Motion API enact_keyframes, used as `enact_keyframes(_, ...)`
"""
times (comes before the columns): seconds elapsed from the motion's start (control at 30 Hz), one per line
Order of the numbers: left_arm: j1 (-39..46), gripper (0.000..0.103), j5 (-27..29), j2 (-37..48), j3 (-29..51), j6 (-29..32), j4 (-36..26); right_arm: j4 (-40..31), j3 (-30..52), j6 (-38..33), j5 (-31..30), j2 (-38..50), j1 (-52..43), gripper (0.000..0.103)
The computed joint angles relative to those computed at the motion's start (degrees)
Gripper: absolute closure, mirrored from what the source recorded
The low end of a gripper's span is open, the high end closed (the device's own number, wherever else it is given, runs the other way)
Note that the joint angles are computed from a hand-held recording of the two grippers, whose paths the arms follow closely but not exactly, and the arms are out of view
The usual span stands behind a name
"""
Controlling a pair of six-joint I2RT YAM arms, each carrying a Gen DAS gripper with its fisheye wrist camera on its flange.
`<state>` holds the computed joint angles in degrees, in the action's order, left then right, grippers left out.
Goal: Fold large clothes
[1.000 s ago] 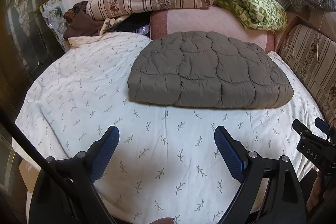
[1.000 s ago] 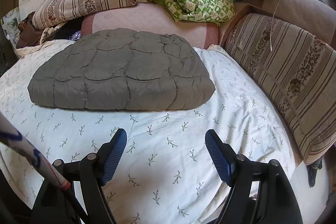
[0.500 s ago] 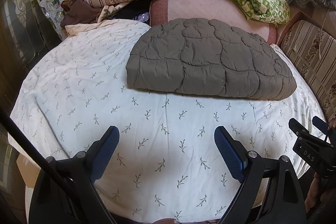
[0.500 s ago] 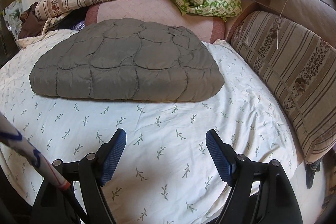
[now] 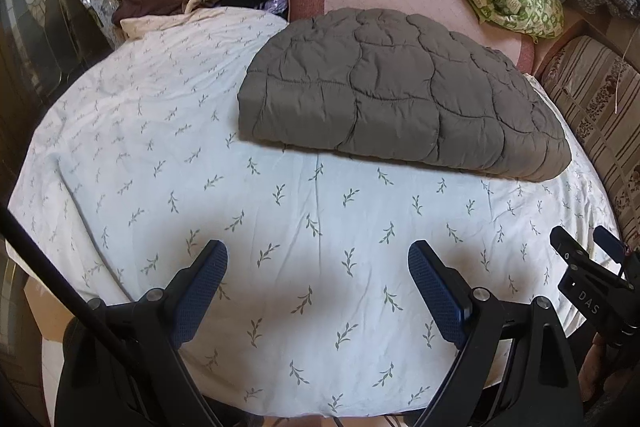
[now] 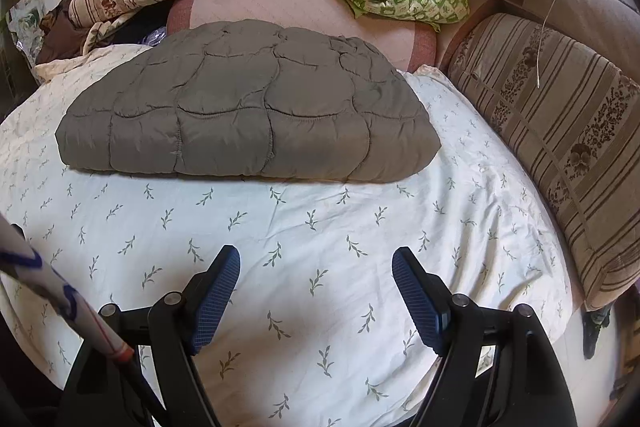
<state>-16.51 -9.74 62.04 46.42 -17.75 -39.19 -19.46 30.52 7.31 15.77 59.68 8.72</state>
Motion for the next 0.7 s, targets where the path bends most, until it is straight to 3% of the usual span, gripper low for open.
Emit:
enact_keyframes(0.27, 2.3, 0.015, 1.5, 3.0, -1.0, 1.8, 1.5, 2.1, -0.8, -0.9, -1.2, 1.2, -2.6, 0.02)
enact_keyframes(0.4, 7.3, 0.015, 3.8, 6.4, 1.0, 5.4, 3.4, 4.3, -0.4, -2.9, -4.3, 3.9, -8.6, 0.02)
enact_keyframes(0.5, 12.5, 0.015, 6.6, 11.0, 3.8, 8.1, 6.5, 6.3, 1.6, -5.5, -11.3, 7.3, -17.0, 0.02)
enact_keyframes(0.57, 16.1, 0.015, 10.1, 15.2, 6.1, 9.8, 9.3, 8.0, 4.6, -6.9, -19.2, 11.5, -24.6, 0.015)
enact_keyframes(0.7, 23.1, 0.015, 21.4, 29.6, 15.5, 12.1, 12.6, 10.2, 13.5, -5.6, -30.7, 24.2, -34.0, 0.009)
